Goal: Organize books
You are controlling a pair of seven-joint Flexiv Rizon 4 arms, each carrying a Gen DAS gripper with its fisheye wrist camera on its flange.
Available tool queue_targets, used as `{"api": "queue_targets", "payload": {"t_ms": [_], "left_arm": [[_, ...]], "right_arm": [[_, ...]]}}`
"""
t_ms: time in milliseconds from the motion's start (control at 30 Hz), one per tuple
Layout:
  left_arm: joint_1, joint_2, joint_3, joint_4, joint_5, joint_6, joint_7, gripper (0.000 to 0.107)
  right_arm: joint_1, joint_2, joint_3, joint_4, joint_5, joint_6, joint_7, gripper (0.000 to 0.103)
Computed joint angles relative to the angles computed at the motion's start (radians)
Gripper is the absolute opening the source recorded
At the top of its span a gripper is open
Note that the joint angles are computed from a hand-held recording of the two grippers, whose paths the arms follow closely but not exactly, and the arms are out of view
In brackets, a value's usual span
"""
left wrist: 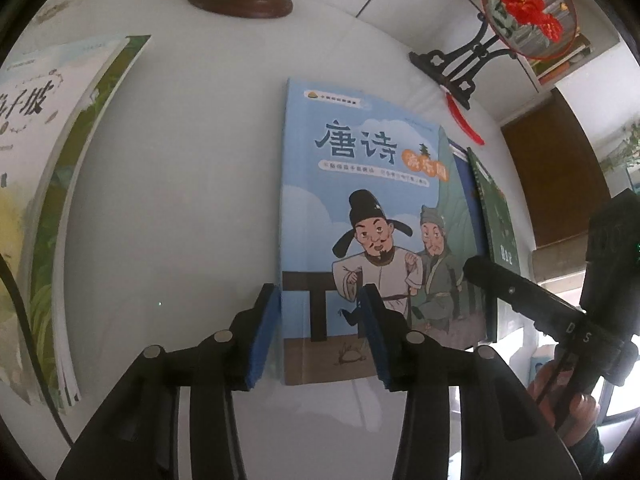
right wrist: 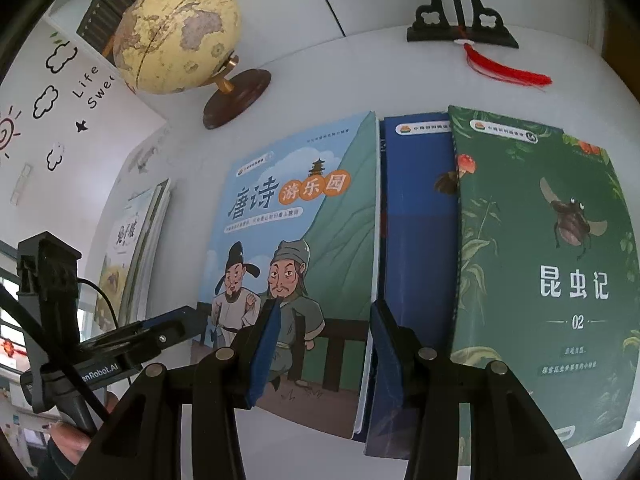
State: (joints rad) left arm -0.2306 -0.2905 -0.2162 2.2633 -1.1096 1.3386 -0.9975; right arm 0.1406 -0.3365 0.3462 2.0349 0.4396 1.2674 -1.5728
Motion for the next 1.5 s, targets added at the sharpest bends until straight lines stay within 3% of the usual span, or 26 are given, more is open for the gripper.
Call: {"api": "queue_targets", "payload": {"t_ms": [267, 500, 633, 833, 967, 1267, 1500], "left_arm": [[-0.001, 0.042, 0.011, 0.043, 0.060, -0.036, 0.006, 0.043], [-0.032, 0.100, 0.033, 0.107, 0.016, -0.092, 0.071, 0.043], [-0.049, 0.102, 0.054, 0.107, 0.064, -0.097, 0.070, 0.043], [-0.050, 0.103, 0.052, 0.102, -0.031, -0.112, 0.139, 0.043], [-0.056, 0.100, 0.060, 0.101, -0.013, -0.110, 0.129, 0.043], [-0.058, 0.100, 0.060, 0.102, -0.027, -0.110, 0.135, 0.043], [-0.057, 0.094, 0.060, 0.101, -0.012, -0.094, 0.125, 0.043]], "right_arm": [[0.030, 0.036, -0.007, 0.055, -0.033, 0.018, 0.036, 0.046], [0.062, 0.135, 0.001, 0.156, 0.008, 0.000, 0.078, 0.046], [0.071, 0.177, 0.006, 0.178, 0.086, -0.033, 0.041, 0.046], [0.115, 0.218, -0.038, 0.227, 0.078, -0.043, 0.076, 0.046], [0.082, 0.207, -0.049, 0.180, 0.219, -0.106, -0.016, 0.046], [0.065, 0.204, -0.075, 0.164, 0.286, -0.162, -0.069, 0.047], [0.026, 0.172, -0.086, 0.097, 0.460, -0.279, -0.224, 0.047]]}}
